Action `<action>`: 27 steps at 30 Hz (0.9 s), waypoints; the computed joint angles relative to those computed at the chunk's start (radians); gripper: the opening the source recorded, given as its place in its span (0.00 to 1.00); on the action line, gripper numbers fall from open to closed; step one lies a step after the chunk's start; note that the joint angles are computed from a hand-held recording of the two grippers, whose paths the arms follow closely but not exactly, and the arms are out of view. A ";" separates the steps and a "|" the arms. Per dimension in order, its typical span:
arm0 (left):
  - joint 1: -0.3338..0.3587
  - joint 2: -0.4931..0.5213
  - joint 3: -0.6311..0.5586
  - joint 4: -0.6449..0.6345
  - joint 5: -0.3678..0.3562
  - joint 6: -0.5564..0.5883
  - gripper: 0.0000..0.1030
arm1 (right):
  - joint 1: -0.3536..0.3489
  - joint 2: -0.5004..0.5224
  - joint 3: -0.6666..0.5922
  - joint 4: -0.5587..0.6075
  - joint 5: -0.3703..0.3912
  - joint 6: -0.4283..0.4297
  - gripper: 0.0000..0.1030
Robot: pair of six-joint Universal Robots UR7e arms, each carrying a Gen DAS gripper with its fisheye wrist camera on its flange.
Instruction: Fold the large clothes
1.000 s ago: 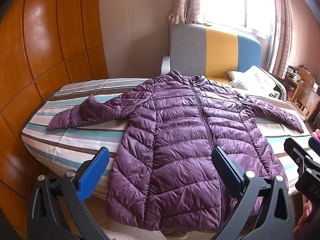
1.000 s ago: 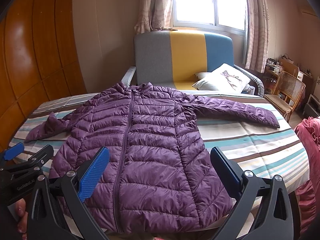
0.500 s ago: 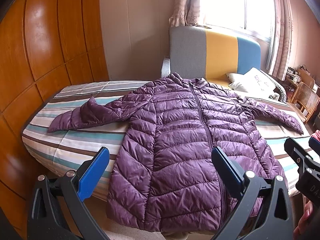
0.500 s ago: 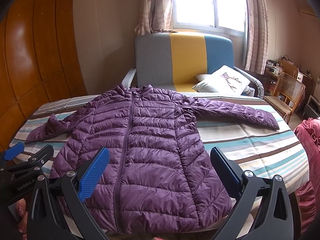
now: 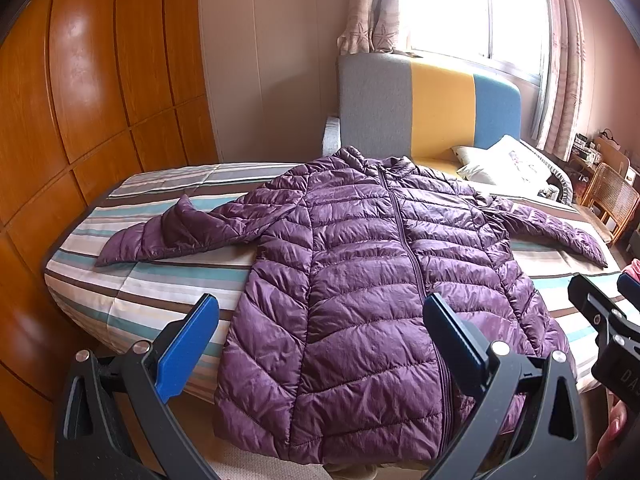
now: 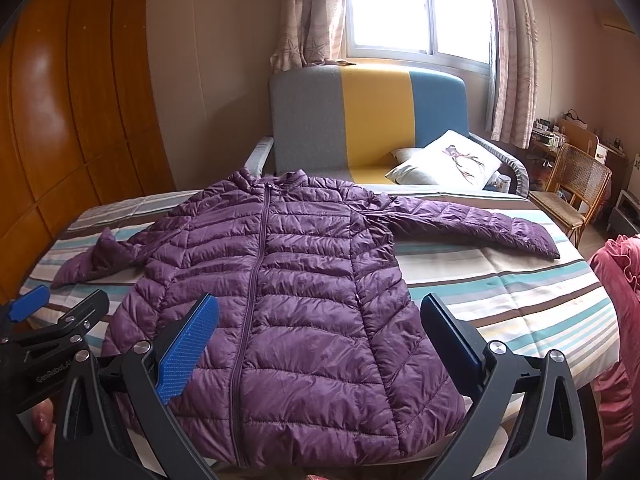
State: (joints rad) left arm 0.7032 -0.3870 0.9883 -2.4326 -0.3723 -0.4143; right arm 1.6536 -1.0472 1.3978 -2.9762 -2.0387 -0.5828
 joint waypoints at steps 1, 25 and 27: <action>0.000 0.000 0.000 0.000 0.001 -0.001 0.98 | 0.000 -0.001 0.001 -0.002 0.001 0.000 0.97; -0.001 0.003 -0.005 0.019 0.001 -0.009 0.98 | 0.001 0.002 -0.001 -0.003 0.000 0.000 0.97; 0.001 0.004 -0.007 0.025 -0.002 -0.012 0.98 | 0.001 0.002 -0.001 -0.004 0.000 0.001 0.97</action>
State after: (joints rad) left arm 0.7042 -0.3834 0.9814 -2.4081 -0.3743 -0.4263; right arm 1.6547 -1.0447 1.3963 -2.9797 -2.0389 -0.5822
